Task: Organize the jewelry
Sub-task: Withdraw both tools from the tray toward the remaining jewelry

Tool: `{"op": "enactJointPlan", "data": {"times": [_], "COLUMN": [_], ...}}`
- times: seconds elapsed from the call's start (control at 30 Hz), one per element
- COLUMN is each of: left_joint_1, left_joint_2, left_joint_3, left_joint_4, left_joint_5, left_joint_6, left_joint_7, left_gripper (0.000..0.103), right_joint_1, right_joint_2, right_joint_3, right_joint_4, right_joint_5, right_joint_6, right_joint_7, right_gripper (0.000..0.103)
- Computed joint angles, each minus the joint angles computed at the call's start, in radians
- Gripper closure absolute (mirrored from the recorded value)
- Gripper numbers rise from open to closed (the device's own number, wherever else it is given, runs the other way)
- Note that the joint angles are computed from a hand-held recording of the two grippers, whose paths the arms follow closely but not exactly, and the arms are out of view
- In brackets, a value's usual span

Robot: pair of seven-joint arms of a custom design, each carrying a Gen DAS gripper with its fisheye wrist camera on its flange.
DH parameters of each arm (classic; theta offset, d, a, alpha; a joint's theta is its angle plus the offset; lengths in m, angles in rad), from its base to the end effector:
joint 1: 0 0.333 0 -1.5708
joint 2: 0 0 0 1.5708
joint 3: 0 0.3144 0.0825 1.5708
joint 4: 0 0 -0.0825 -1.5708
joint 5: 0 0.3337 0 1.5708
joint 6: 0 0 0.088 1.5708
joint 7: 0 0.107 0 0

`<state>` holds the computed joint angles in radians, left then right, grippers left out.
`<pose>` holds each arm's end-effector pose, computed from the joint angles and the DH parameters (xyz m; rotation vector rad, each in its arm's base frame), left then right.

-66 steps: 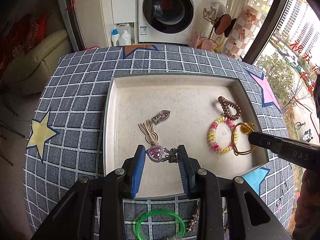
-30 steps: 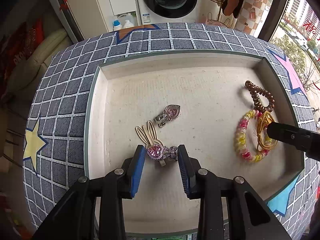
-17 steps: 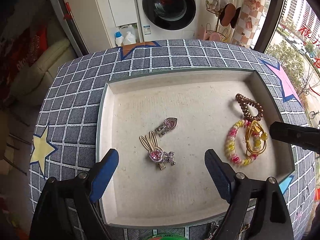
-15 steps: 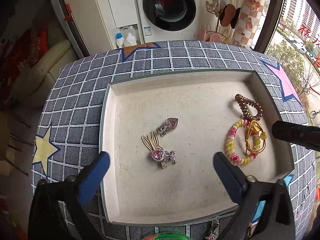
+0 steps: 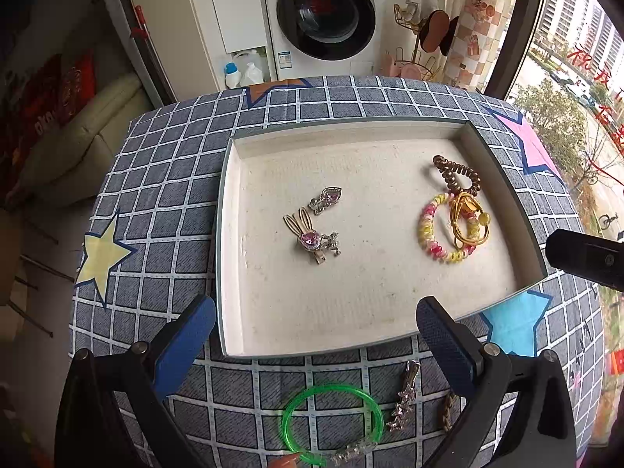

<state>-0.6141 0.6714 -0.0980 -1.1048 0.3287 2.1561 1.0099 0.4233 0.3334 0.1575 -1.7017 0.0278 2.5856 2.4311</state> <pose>0.5728 -0.4453 0.4766 -1.7202 2.2085 -0.4813 0.5480 0.3432 0.4845 -1.5105 2.0965 0.0431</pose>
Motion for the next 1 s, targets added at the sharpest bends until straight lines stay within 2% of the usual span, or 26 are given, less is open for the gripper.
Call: {"op": "enactJointPlan", "data": {"times": [0.07,0.47,0.73,1.0], "left_joint_1": [0.004,0.057,0.124,0.158], "left_joint_2": [-0.044,-0.270,-0.377,-0.399], "left_joint_3": [-0.001,-0.037,-0.084,-0.113], "left_joint_4": [-0.072,-0.424,-0.610,-0.681], "left_joint_5": [0.004,0.052,0.001,-0.074], "left_joint_6": [0.023,0.122,0.159,0.169], "left_joint_7": [-0.010,-0.088,-0.112,-0.082], "left_gripper": [0.000,0.000,0.000,0.000], "right_joint_1": [0.010,0.058,0.061,0.076], "right_joint_2": [-0.029,-0.132,-0.155,-0.161], "right_joint_3": [-0.003,-0.014,0.019,0.039], "right_joint_4": [-0.039,-0.155,-0.193,-0.224], "right_joint_5": [-0.011,-0.139,-0.081,-0.005], "right_joint_6": [0.019,0.036,0.009,-0.058], "right_joint_7": [0.018,0.170,0.154,0.104], "right_gripper": [0.001,0.000,0.000,0.000]}}
